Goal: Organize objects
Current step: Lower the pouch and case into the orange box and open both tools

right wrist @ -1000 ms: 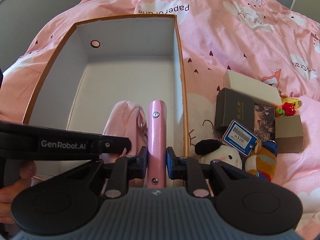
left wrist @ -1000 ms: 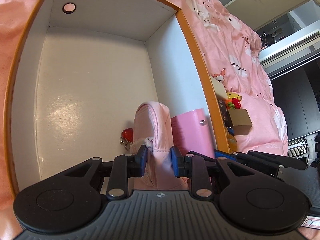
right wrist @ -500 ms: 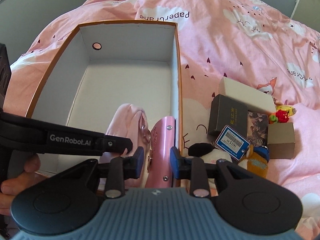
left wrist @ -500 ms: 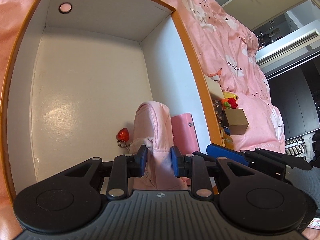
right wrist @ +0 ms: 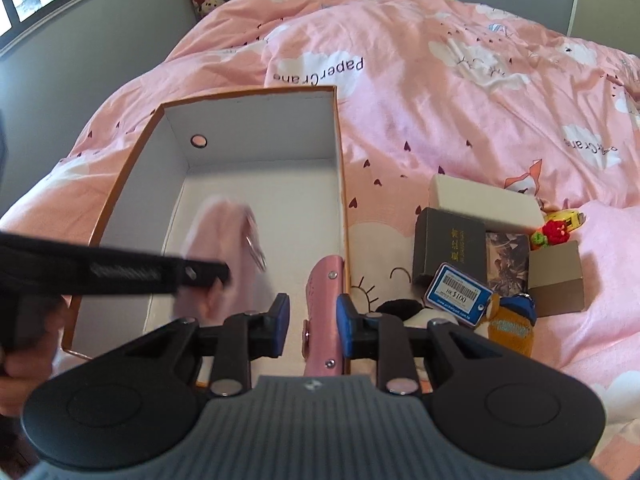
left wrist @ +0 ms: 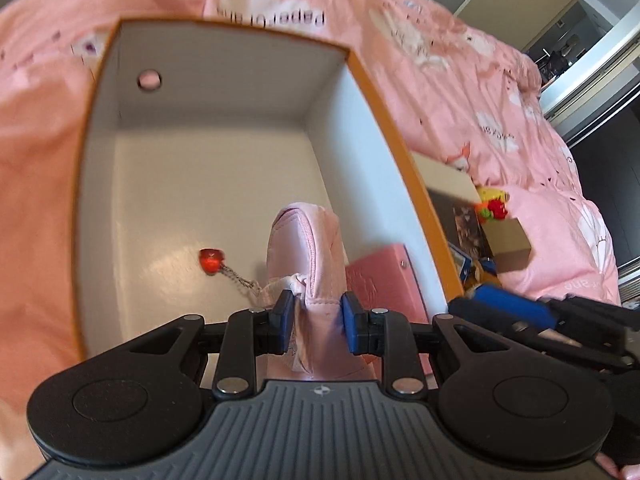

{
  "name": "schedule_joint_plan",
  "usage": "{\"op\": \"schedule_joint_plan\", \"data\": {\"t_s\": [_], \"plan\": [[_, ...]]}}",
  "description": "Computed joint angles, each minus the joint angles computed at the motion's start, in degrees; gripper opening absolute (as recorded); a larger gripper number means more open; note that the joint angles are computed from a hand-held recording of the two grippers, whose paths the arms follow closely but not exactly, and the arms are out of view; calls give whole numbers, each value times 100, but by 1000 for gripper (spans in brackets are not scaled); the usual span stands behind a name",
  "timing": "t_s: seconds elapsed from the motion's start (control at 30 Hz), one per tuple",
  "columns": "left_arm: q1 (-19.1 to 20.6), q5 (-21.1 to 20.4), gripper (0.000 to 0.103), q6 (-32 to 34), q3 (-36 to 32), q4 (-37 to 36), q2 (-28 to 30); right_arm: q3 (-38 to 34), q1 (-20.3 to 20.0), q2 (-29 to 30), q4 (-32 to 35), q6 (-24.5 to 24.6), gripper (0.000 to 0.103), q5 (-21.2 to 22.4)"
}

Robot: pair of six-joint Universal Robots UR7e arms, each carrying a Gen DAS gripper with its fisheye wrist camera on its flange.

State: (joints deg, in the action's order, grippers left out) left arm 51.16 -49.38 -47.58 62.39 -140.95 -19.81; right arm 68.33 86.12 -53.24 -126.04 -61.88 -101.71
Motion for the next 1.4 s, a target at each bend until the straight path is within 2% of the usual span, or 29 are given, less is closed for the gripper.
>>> {"op": "schedule_joint_plan", "data": {"t_s": [0.07, 0.17, 0.37, 0.43, 0.57, 0.7, 0.83, 1.0, 1.2, 1.27, 1.33, 1.4], "plan": [[82, -290, 29, -85, 30, -143, 13, 26, -24, -5, -225, 18, 27, -3], [131, -468, 29, -66, -22, -261, 79, -232, -65, 120, -14, 319, 27, -32], [175, -672, 27, -5, -138, -486, 198, -620, -155, 276, 686, 821, 27, 1], [207, -793, 27, -36, -158, -590, 225, -697, -169, 317, 871, 942, 22, 14], [285, -941, 26, -140, -219, -722, 312, -938, -205, 434, 1311, 1242, 20, 21], [280, -927, 26, -137, -274, -704, 359, -953, -228, 437, 1341, 1279, 20, 21], [370, -1298, 26, -100, -94, -1355, 360, -1019, -243, 452, 1411, 1317, 20, 81], [404, -1387, 26, -237, -24, -1477, 350, -1189, -271, 517, 1607, 1471, 20, 140], [283, -1024, 35, -68, -242, -1058, 410, -1226, -284, 533, 1694, 1485, 21, 129], [261, -975, 43, 1, -229, -1039, 398, -1230, -289, 531, 1696, 1499, 22, 128], [215, -843, 58, 47, -239, -966, 396, -1227, -297, 524, 1668, 1511, 23, 143], [157, -651, 60, 114, -261, -874, 398, -1230, -305, 510, 1642, 1516, 23, 188]]}}
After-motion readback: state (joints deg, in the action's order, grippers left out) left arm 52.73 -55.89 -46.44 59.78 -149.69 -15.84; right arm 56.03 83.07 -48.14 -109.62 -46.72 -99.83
